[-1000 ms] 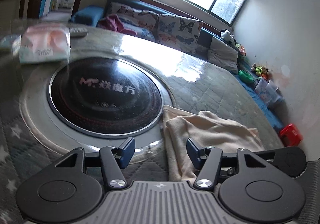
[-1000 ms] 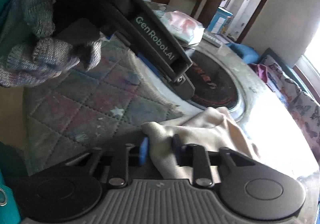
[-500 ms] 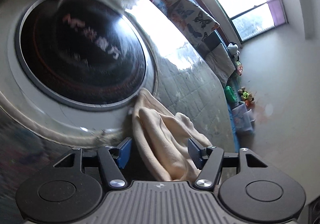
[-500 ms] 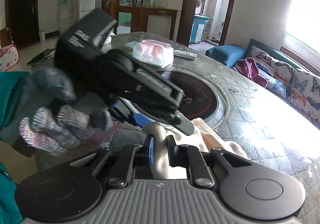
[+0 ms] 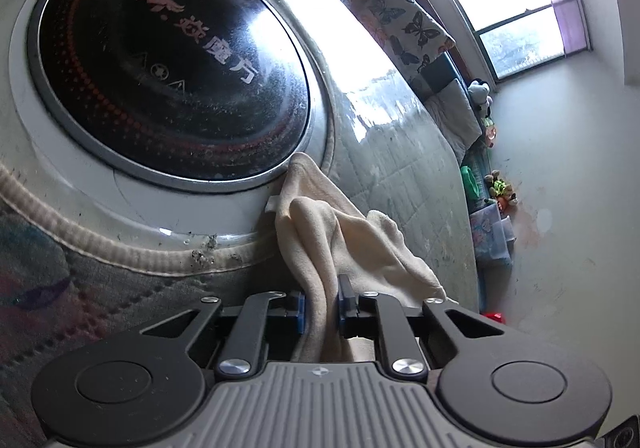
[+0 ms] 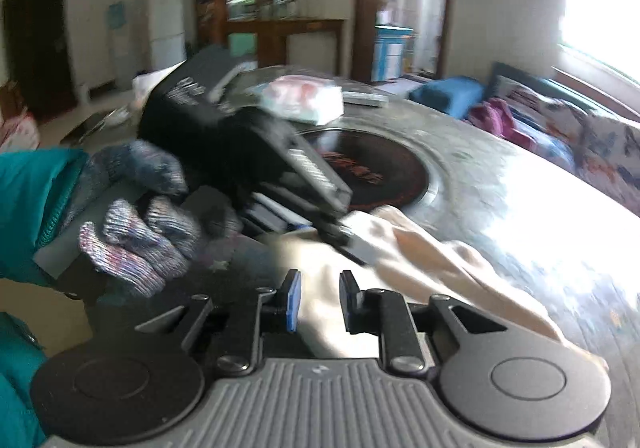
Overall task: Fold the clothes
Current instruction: 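Grasp the bundle edge with the right gripper while the left gripper holds its edge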
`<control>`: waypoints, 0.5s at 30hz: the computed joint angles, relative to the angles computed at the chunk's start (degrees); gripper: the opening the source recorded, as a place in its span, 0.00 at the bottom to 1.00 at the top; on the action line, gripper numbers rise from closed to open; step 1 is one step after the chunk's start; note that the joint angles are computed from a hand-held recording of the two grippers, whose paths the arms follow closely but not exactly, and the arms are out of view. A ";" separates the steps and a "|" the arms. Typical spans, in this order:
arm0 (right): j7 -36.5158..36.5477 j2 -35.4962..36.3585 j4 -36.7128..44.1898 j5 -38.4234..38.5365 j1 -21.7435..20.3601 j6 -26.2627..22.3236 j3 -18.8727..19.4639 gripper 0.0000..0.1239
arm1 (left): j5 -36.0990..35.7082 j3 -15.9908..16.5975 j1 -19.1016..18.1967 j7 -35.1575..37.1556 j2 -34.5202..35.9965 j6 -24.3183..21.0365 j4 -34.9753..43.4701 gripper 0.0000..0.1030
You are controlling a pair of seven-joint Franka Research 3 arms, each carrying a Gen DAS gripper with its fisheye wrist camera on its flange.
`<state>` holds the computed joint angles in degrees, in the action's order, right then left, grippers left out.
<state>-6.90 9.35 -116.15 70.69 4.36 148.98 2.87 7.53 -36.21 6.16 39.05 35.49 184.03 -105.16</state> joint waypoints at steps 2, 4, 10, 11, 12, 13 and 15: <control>1.81 0.04 -0.05 0.68 -0.47 2.66 -0.69 0.18 | 0.15 0.79 -0.73 -0.04 -0.56 -0.16 -0.23 0.15; 4.14 0.88 0.26 0.91 -1.02 6.61 -1.33 0.20 | 0.23 1.54 -1.36 -0.02 -0.99 0.00 -0.54 0.15; 12.66 5.51 3.14 -0.13 -3.82 15.54 -1.72 0.27 | 0.41 4.32 -4.02 -0.48 -1.52 -0.46 0.14 0.15; 15.01 6.69 4.07 -0.81 -4.42 16.47 -1.73 0.28 | 0.43 5.22 -4.93 -0.49 -1.46 -0.78 0.71 0.15; 17.47 7.94 5.33 -1.70 -5.20 16.35 -1.69 0.31 | 0.42 6.10 -5.82 -0.48 -1.41 -1.09 1.25 0.15; 19.35 8.75 6.04 -2.16 -6.17 15.88 -1.54 0.33 | 0.38 6.91 -6.58 -0.45 -1.55 -1.24 1.45 0.15; 22.58 10.10 7.28 -2.92 -7.86 14.59 -0.87 0.33 | 0.26 8.47 -8.03 -0.44 -1.73 -1.51 1.86 0.15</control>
<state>15.68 19.45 -108.87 67.78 -3.50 163.57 2.00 7.79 -27.74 -1.87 38.61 33.76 182.52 -103.31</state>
